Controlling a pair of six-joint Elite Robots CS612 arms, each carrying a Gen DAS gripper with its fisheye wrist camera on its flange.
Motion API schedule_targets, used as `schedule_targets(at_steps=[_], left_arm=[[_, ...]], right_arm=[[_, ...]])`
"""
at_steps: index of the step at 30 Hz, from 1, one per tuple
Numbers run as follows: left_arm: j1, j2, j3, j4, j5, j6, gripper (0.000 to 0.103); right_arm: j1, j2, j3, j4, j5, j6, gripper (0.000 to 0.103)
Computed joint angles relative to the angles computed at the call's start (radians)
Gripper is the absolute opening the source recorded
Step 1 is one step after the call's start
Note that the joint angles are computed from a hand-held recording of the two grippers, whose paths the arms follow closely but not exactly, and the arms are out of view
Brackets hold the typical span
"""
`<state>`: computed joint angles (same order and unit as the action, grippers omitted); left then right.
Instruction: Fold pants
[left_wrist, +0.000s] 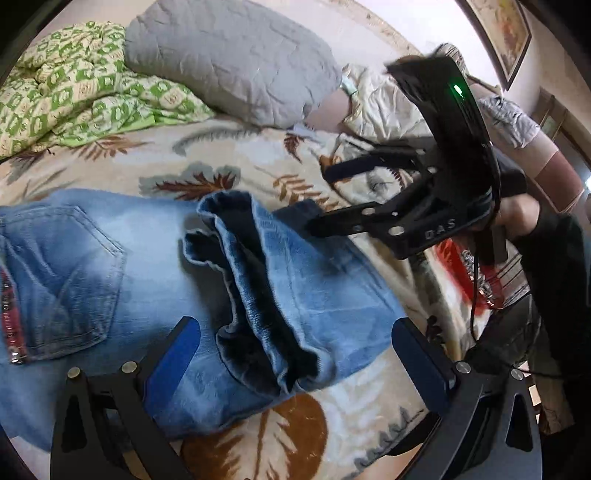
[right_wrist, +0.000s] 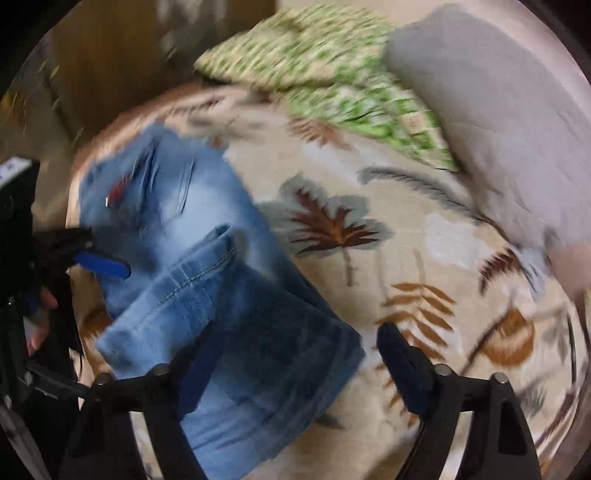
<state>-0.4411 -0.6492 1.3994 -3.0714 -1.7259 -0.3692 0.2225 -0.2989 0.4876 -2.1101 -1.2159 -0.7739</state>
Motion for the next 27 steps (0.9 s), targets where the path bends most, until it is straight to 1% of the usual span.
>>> schedule_targets(at_steps=[2, 3, 5, 6, 7, 9, 11, 12, 13, 14, 15, 16, 17, 18, 20, 21, 22, 23, 24, 26, 27], left_arm=[[0.004, 0.009, -0.008, 0.011, -0.016, -0.011, 0.103], [0.007, 0.013, -0.01, 0.014, -0.027, -0.018, 0.103], [0.009, 0.016, -0.01, 0.008, -0.042, -0.025, 0.103], [0.01, 0.016, -0.008, 0.005, -0.04, -0.024, 0.103], [0.009, 0.016, -0.006, 0.002, -0.04, -0.022, 0.103], [0.007, 0.017, -0.006, 0.003, -0.027, -0.023, 0.101], [0.002, 0.015, -0.009, 0.027, -0.003, -0.017, 0.082], [-0.002, 0.011, -0.01, 0.057, 0.02, -0.009, 0.061], [-0.006, 0.011, -0.016, 0.08, 0.043, -0.005, 0.05], [-0.01, 0.007, -0.015, 0.1, 0.069, 0.003, 0.043], [-0.011, 0.003, -0.011, 0.103, 0.072, 0.004, 0.027], [-0.009, 0.0, -0.007, 0.095, 0.065, 0.001, 0.019], [-0.006, -0.005, 0.002, 0.073, 0.052, 0.0, 0.018], [-0.005, -0.012, 0.011, 0.048, 0.043, 0.006, 0.015], [-0.006, -0.024, 0.028, 0.008, 0.044, 0.022, 0.015], [-0.008, -0.03, 0.036, -0.005, 0.05, 0.027, 0.014], [-0.006, -0.031, 0.035, 0.001, 0.046, 0.02, 0.011], [-0.004, -0.029, 0.031, 0.019, 0.038, 0.008, 0.006], [-0.003, -0.026, 0.023, 0.062, 0.037, -0.005, 0.003], [-0.002, -0.014, 0.005, 0.143, 0.052, -0.026, 0.003], [0.003, -0.007, 0.003, 0.151, 0.035, -0.049, 0.003]], right_arm=[[0.009, 0.044, -0.079, 0.05, -0.027, -0.046, 0.085], [0.011, 0.071, -0.131, 0.093, -0.033, -0.061, 0.085], [0.014, 0.122, -0.231, 0.185, -0.047, -0.079, 0.078], [0.016, 0.145, -0.277, 0.223, -0.062, -0.088, 0.067], [0.016, 0.159, -0.301, 0.243, -0.078, -0.1, 0.052], [0.011, 0.166, -0.317, 0.273, -0.056, -0.112, 0.04], [0.005, 0.163, -0.315, 0.292, -0.03, -0.116, 0.032], [0.003, 0.153, -0.297, 0.293, -0.024, -0.128, 0.026], [0.003, 0.137, -0.264, 0.271, -0.03, -0.133, 0.023], [0.003, 0.114, -0.215, 0.235, -0.036, -0.139, 0.022], [0.002, 0.091, -0.166, 0.19, -0.04, -0.138, 0.019], [0.003, 0.071, -0.126, 0.148, -0.044, -0.131, 0.016], [0.002, 0.053, -0.088, 0.106, -0.044, -0.12, 0.015], [-0.002, 0.031, -0.044, 0.056, -0.039, -0.101, 0.014], [-0.008, -0.008, 0.036, -0.033, -0.037, -0.07, 0.013], [-0.012, -0.022, 0.064, -0.073, -0.038, -0.048, 0.013], [-0.017, -0.033, 0.086, -0.099, -0.028, -0.019, 0.013], [-0.021, -0.03, 0.08, -0.097, -0.023, 0.014, 0.013], [-0.023, -0.028, 0.08, -0.101, -0.029, 0.045, 0.013], [-0.013, -0.006, 0.049, -0.103, -0.086, 0.074, 0.013], [-0.009, 0.013, 0.02, -0.093, -0.114, 0.093, 0.013]])
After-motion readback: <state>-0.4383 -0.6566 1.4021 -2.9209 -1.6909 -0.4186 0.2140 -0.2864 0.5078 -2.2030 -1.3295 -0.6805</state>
